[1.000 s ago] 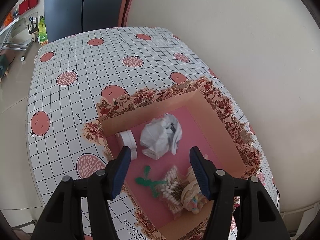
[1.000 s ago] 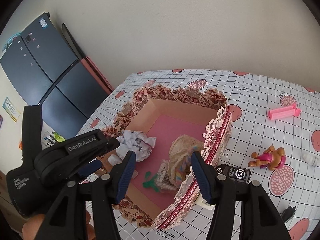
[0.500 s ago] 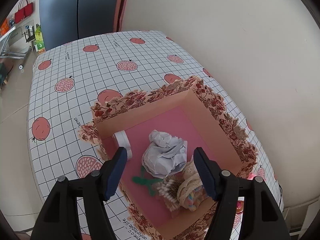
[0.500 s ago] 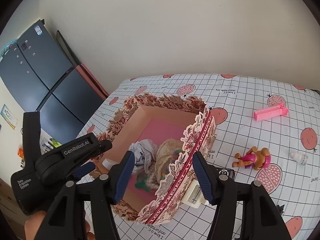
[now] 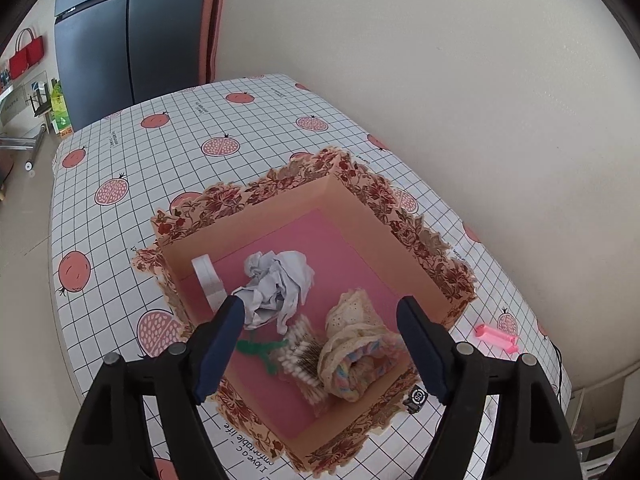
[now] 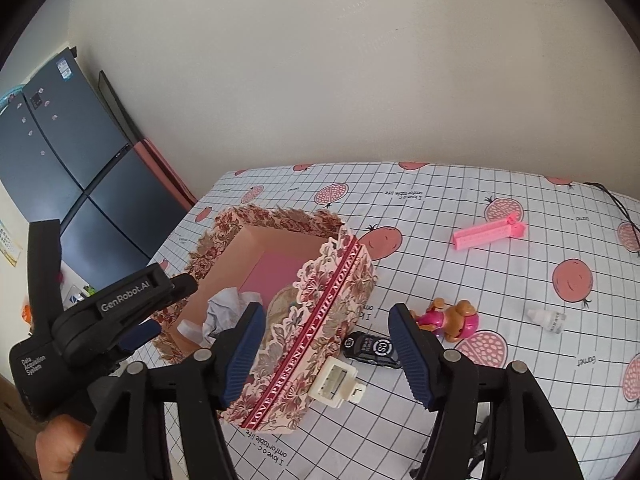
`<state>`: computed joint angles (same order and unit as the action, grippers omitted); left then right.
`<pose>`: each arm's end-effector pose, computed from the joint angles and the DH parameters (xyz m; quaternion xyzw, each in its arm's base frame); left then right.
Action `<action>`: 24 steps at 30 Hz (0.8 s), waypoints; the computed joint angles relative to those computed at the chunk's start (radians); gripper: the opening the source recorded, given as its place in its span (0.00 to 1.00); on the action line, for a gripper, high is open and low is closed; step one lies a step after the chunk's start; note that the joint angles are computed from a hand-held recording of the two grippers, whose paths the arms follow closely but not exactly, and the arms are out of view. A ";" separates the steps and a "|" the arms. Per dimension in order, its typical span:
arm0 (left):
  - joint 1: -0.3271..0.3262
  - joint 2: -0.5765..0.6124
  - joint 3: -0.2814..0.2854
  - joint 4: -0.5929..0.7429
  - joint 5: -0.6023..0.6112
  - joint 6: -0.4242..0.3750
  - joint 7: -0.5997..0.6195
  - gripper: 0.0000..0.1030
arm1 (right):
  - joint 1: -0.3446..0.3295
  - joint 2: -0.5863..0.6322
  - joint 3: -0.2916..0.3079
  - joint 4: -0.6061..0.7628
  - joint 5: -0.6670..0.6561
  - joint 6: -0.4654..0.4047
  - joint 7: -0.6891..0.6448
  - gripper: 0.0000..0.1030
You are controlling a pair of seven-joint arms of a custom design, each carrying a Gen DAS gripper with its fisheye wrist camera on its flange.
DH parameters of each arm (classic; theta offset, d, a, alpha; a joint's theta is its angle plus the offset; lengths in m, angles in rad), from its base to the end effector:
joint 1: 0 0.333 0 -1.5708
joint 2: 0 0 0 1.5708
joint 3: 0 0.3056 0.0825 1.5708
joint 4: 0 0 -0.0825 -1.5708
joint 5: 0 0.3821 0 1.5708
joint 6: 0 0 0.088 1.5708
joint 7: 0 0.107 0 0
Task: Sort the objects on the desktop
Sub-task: 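Withdraw both tools from the box toward the black figure and white plug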
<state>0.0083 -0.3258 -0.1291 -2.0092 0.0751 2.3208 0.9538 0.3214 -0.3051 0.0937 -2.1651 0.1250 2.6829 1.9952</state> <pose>0.4999 -0.0692 0.6529 -0.8052 0.5018 -0.2626 0.1760 0.4708 0.2093 0.6102 -0.6183 0.6762 -0.1110 0.3850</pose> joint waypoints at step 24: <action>-0.098 -0.039 -0.032 -0.028 -0.065 0.099 0.135 0.79 | -0.110 -0.212 -0.039 -0.129 -0.030 -0.010 0.048 0.69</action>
